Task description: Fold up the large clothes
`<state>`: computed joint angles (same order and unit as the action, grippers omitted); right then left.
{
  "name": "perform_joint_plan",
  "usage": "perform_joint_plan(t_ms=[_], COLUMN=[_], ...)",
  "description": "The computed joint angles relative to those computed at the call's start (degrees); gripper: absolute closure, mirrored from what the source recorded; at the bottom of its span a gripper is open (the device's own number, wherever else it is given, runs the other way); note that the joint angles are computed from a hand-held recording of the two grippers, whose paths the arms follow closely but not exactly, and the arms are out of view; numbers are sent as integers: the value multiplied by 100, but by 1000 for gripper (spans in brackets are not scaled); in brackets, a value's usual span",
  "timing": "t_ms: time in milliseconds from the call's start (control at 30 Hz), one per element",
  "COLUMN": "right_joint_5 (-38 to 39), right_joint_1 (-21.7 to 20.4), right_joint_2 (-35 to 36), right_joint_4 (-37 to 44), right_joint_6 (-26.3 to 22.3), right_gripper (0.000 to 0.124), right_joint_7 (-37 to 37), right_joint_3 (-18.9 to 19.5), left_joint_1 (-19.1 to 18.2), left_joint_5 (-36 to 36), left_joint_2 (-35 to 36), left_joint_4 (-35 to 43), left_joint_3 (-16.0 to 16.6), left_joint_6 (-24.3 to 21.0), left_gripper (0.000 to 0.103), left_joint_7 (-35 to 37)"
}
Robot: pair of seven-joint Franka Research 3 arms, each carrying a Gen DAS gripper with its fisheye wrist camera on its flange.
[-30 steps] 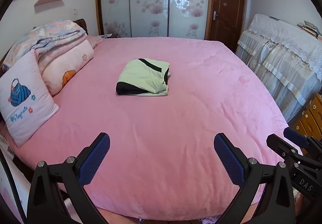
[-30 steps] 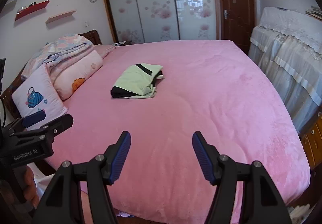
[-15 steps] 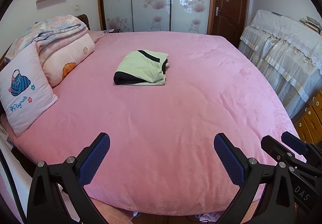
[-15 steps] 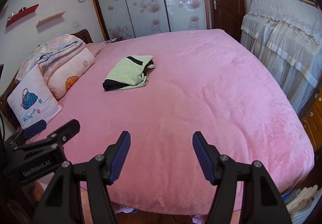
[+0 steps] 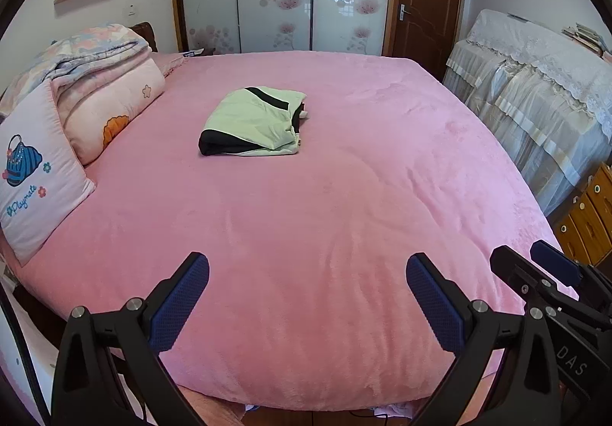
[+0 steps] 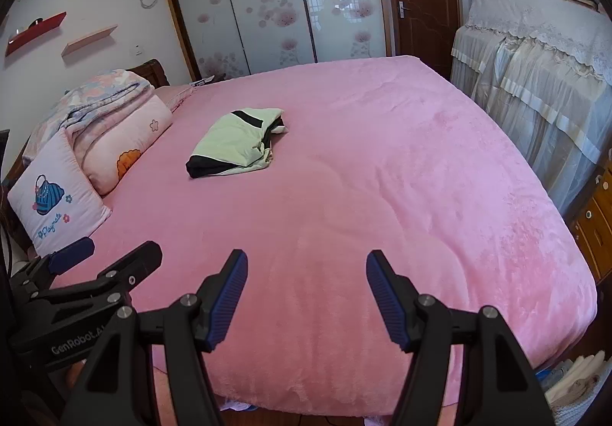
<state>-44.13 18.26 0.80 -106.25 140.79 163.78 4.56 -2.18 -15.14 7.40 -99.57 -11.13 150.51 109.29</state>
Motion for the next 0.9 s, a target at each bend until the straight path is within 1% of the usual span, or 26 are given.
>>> perform_joint_plan(t_ms=[200,333,433,700,900], right_joint_5=[31,54,29,-4,123], right_joint_1=[-24,-26,-24,-30,-32], right_joint_2=[61,130,125,97,89], right_joint_4=[52,101,78,46,50], right_joint_6=[-22,-107,-113,-149,-231], right_gripper=[59,59,59,59,59], right_joint_7=[-64,-59,-2,-32,-229], right_joint_3=[-41,-82,-105,-101,-91], left_joint_1=[-7,-5,-20,-25,-78], left_joint_5=[25,22,79,74,360], left_joint_2=[119,223,240,242,269], left_joint_4=[120,255,256,236,229], left_joint_3=[-47,-83,-96,-122,-73], left_joint_6=[-1,-127,-64,-80,-107], left_gripper=[1,1,1,1,1], left_joint_7=[40,104,97,76,-106])
